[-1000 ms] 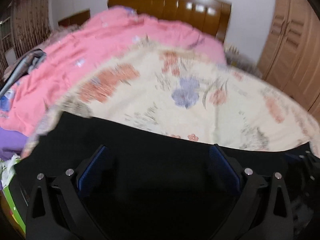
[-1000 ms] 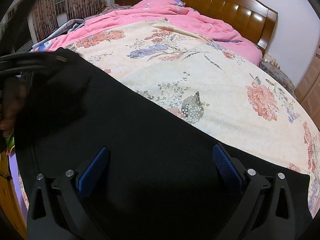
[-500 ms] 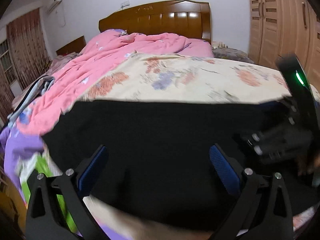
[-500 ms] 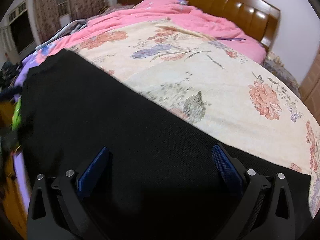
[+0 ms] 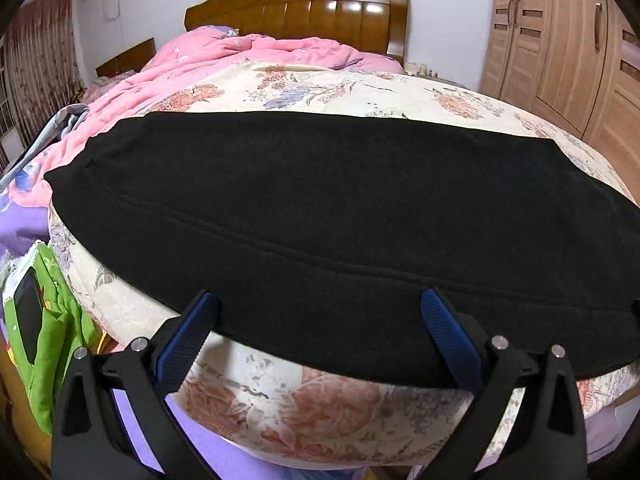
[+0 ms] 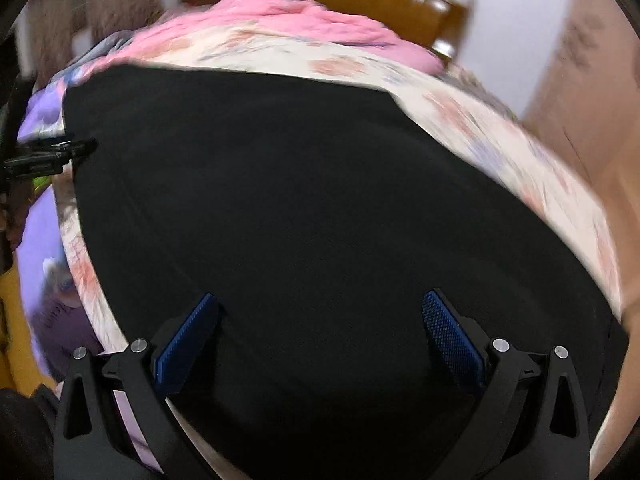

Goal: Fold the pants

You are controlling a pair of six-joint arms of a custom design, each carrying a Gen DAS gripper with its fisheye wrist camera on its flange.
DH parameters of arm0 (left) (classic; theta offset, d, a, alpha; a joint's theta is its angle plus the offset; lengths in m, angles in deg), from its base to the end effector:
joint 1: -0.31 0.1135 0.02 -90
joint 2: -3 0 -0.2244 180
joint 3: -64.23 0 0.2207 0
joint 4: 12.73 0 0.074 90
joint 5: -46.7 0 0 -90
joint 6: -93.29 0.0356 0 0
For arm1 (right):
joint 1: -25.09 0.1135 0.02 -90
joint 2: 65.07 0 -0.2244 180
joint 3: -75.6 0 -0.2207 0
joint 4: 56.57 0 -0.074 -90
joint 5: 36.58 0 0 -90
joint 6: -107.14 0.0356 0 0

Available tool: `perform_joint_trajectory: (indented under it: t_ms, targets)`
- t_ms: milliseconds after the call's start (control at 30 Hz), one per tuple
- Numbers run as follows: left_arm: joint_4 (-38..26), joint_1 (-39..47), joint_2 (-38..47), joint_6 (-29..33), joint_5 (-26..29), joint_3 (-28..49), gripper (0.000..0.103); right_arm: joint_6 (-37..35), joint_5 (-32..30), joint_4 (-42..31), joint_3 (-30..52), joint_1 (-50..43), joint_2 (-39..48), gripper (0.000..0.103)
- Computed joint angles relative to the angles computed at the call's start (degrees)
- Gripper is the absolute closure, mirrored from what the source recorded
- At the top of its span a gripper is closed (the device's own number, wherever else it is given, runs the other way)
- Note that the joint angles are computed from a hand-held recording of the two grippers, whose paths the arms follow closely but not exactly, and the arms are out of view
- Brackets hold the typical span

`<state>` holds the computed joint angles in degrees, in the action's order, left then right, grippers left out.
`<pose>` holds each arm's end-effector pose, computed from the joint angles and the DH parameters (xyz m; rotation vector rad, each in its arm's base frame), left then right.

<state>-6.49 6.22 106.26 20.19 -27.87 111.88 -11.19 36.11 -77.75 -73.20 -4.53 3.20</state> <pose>0.2662 0.0180 0.0676 0.3486 2.3707 -0.1426 0.1529 -0.0747 0.0971 -0.0806 2.5168 -0.0116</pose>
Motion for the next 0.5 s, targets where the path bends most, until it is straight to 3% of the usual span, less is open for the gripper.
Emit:
perform_joint_trajectory:
  t_ms: [133, 233, 267, 333, 400, 500]
  targets:
    - [-0.43, -0.27, -0.47, -2.21, -0.79, -0.32, 0.001, -14.45, -14.07, -5.51, 1.65, -23.89, 4.3, 0.004]
    - [-3.83, 0.29, -3.55, -3.01, -0.73, -0.4, 0.002, -19.43, -17.92, -4.35, 0.3, -28.35, 5.68, 0.004]
    - [-5.22, 2.3, -5.53, -2.92, 2.47, -0.67, 0.002, -18.76, -17.73, -3.45, -0.48, -28.1, 4.99, 0.004]
    - [-9.93, 11.92, -7.71, -4.51, 15.13, 2.12, 0.002, -18.27, -17.47, -3.34, -0.63, -27.97, 4.71, 0.004]
    - [-19.24, 21.13, -1.97, -7.12, 26.01, 12.61, 0.002, -18.65, -17.84, -3.21, -0.22, -28.33, 5.65, 0.004]
    - [-27.7, 29.77, 9.51, -11.83, 29.92, 30.65, 0.003, -18.06, -18.32, -2.31, -1.78, -28.93, 4.13, 0.004]
